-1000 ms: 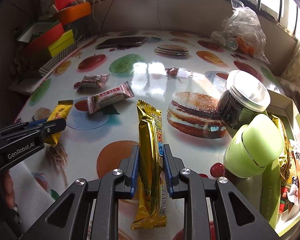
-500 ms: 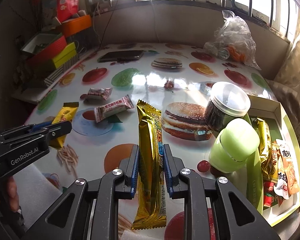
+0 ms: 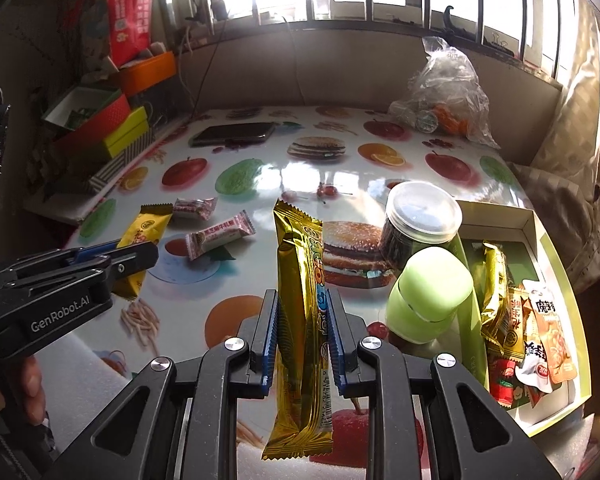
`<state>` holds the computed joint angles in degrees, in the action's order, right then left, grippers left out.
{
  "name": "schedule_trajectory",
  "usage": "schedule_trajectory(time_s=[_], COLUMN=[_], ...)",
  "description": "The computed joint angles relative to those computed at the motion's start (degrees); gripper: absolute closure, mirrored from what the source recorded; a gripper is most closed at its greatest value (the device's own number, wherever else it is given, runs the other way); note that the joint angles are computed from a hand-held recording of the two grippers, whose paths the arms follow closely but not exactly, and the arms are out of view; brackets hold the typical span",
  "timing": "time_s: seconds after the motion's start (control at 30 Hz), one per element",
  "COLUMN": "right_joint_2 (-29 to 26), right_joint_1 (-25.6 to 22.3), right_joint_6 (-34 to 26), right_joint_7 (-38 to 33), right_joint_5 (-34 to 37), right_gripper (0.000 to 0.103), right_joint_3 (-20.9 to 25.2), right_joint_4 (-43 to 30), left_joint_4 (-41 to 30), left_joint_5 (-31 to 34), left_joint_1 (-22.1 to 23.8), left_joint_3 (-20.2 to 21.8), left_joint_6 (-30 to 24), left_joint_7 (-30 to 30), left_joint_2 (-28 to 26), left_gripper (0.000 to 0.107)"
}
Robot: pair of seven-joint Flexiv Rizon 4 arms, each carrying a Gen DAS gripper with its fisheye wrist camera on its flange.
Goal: Organize snacks
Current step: 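Carry the wafer bar and peanut-crisp packet over the green box with both grippers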
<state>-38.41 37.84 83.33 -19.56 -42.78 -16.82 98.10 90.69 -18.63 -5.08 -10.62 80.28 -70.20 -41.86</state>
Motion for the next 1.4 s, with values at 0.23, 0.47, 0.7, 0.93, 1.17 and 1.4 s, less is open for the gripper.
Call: schedule_trajectory(time_s=[0.23,0.47,0.7,0.93,1.17,1.4], right_joint_2=[2.6,5.4,8.0,11.0,13.7,15.5], right_joint_1=[3.4,6.9,7.3,6.2,3.0,-1.5], right_joint_6=[2.4,3.9,3.8,3.0,0.6,-2.6], right_joint_7=[5.1,11.5,18.5,26.8,32.7,35.2], right_joint_5=[-2.9,-7.8,-14.9,-24.1,-30.8,-33.1], right_gripper=[0.082,0.082,0.082,0.082,0.082,0.082], right_joint_3=[-5.9,-12.3,-15.3,-16.6,-14.7,-10.9], right_joint_4=[3.7,7.8,10.5,12.6,14.2,15.9], left_joint_4=[-0.6,-1.8,-3.7,-6.1,-8.9,-11.7], left_joint_5=[-1.0,-2.6,-4.3,-6.0,-7.5,-8.9], left_joint_1=[1.0,0.8,-0.2,-1.4,-3.0,-4.7], left_joint_3=[-3.4,-6.0,-7.5,-8.7,-9.1,-10.0], left_joint_6=[-0.5,-1.0,-2.8,-4.5,-7.1,-9.1], left_joint_7=[2.9,6.1,8.9,11.3,13.0,14.9], left_joint_2=[0.4,0.3,-0.3,-1.3,-2.4,-3.8], left_gripper=[0.082,0.082,0.082,0.082,0.082,0.082])
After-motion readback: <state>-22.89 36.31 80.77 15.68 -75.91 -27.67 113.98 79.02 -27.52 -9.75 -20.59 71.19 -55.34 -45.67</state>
